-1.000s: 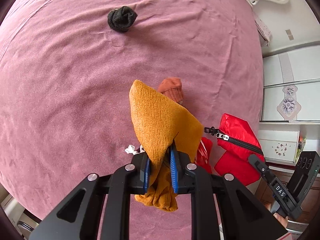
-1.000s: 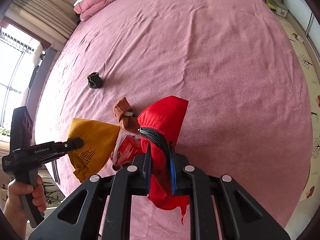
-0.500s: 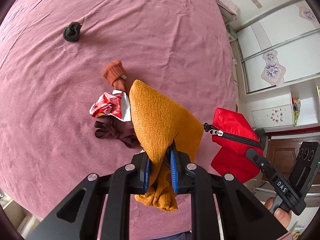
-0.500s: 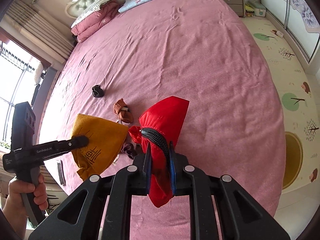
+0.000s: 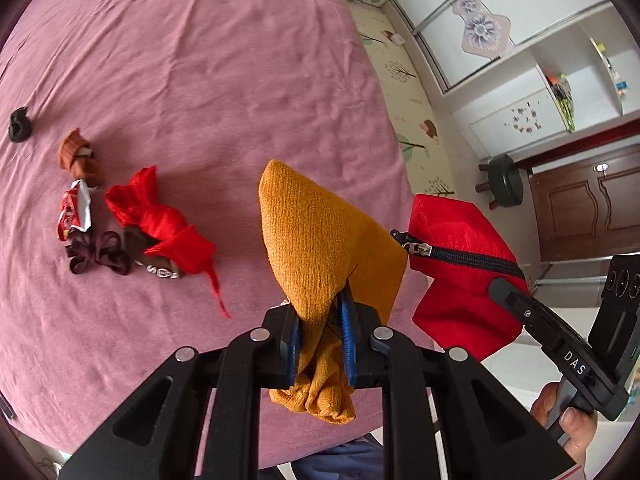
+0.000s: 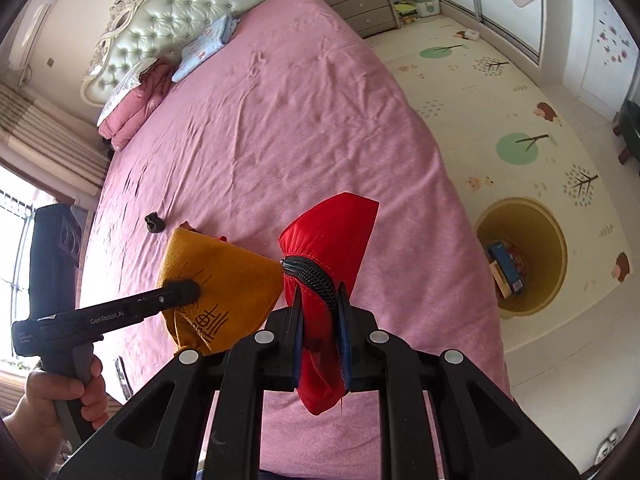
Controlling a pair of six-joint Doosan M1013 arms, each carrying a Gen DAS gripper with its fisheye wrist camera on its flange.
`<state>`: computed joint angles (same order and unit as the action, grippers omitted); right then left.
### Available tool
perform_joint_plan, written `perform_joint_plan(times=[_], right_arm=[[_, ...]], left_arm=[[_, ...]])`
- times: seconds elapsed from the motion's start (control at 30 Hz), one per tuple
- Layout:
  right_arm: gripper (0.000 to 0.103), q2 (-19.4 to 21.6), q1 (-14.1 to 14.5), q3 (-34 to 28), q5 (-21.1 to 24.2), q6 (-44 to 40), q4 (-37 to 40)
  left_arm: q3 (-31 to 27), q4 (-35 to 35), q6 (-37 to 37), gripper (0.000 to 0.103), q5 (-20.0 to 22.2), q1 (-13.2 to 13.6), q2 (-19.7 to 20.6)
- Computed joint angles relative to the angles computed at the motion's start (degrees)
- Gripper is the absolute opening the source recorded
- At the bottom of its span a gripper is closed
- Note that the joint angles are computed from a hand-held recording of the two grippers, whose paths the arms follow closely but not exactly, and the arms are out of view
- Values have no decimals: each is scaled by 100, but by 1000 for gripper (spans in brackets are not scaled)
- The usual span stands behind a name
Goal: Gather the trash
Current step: 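Carry the yellow bag and red bag over the yellow bin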
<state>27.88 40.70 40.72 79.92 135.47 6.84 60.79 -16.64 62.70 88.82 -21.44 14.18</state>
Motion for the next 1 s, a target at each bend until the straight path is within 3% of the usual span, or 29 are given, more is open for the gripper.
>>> perform_joint_plan(times=[0.23,0.53,0.8,1.0], right_arm=[[14,-770,-254,1242,-376,455,-205],[14,-1409,-702,2293,-694,888,-373],[14,-1631,-1127,2814,-904,930,-374],[14,-1632,-1382,2953,-968,814,-305]], left_arm=[[-538,-141,249,17,248,-459,491],[-1556,-101,429,17,754,-939,1299],[-2614,-77,588,17,1107,-1203,2106],[-3883,-68,619,17,1653,-1370,2925]])
